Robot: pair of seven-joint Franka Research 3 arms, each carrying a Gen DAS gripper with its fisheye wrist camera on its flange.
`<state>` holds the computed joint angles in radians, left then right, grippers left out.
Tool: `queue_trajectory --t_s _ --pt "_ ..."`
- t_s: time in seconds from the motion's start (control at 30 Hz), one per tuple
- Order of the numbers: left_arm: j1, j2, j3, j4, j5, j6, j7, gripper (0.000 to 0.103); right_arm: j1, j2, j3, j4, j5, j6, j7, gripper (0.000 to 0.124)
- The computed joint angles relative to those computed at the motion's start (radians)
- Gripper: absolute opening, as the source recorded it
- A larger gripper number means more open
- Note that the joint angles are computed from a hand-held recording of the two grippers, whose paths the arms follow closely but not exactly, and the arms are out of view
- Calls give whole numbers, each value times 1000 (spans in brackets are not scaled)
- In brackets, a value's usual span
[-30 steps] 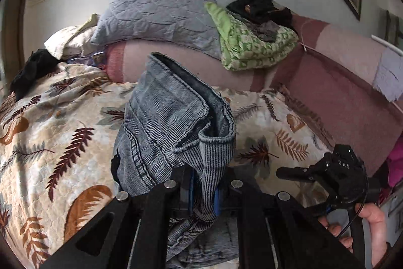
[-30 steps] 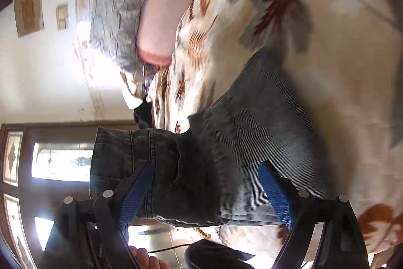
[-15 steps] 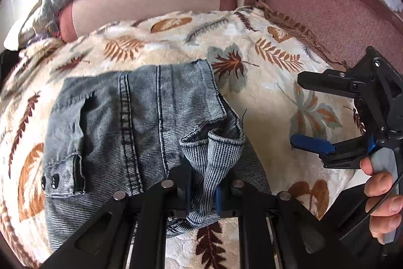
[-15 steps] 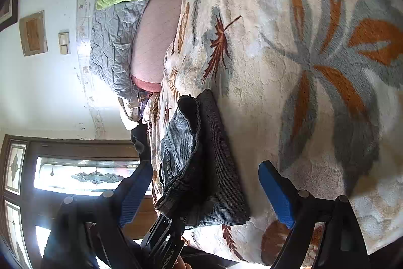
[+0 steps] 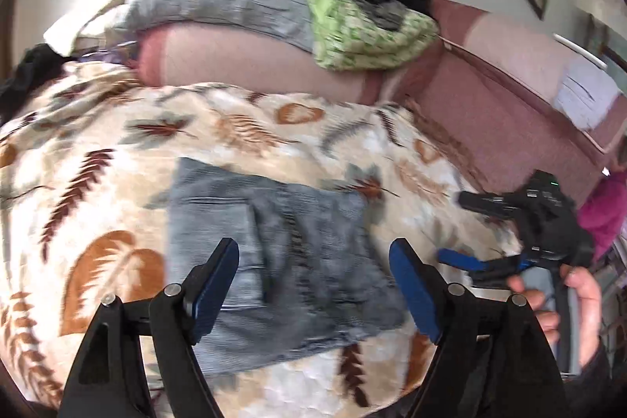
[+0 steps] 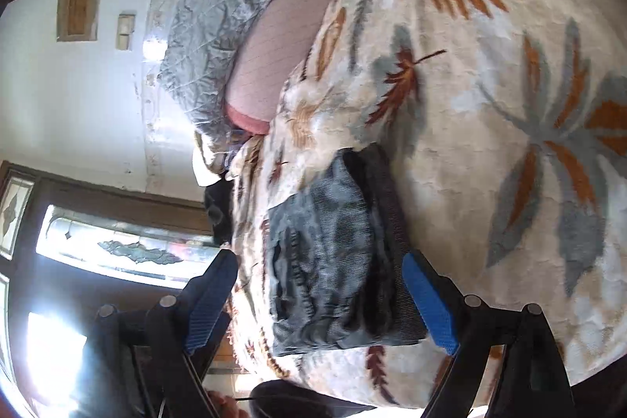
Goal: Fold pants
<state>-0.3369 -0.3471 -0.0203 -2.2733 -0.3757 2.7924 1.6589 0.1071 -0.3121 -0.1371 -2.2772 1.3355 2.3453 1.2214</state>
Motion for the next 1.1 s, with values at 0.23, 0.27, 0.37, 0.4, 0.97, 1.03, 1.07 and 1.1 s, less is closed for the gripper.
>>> queue_trajectory --t_s 0.23,0.27,0.37,0.4,0.97,1.03,1.07,1.1 --pt "150 129 -56 56 185 -211 -182 80 45 108 27 76 60 -178 -16 88" --pt "153 140 -63 49 185 -219 -181 81 49 129 39 80 -46 -166 61 88" --pt "147 128 -44 28 82 -209 -133 82 28 135 61 36 -19 -131 79 84" --pt "149 117 -40 28 58 -211 -123 82 25 126 65 46 -47 -132 102 84" --pt "136 112 -36 -2 -15 -210 -18 85 -17 536 151 546 -228 -181 206 85" --pt "133 103 -32 -16 -44 -197 9 86 -11 515 162 558 -302 -164 235 86" --pt "135 105 -32 -17 -49 -196 13 88 -4 513 166 585 -358 -167 248 86" --pt "135 106 -30 -17 -60 -198 18 88 -2 514 172 610 -381 -168 241 86"
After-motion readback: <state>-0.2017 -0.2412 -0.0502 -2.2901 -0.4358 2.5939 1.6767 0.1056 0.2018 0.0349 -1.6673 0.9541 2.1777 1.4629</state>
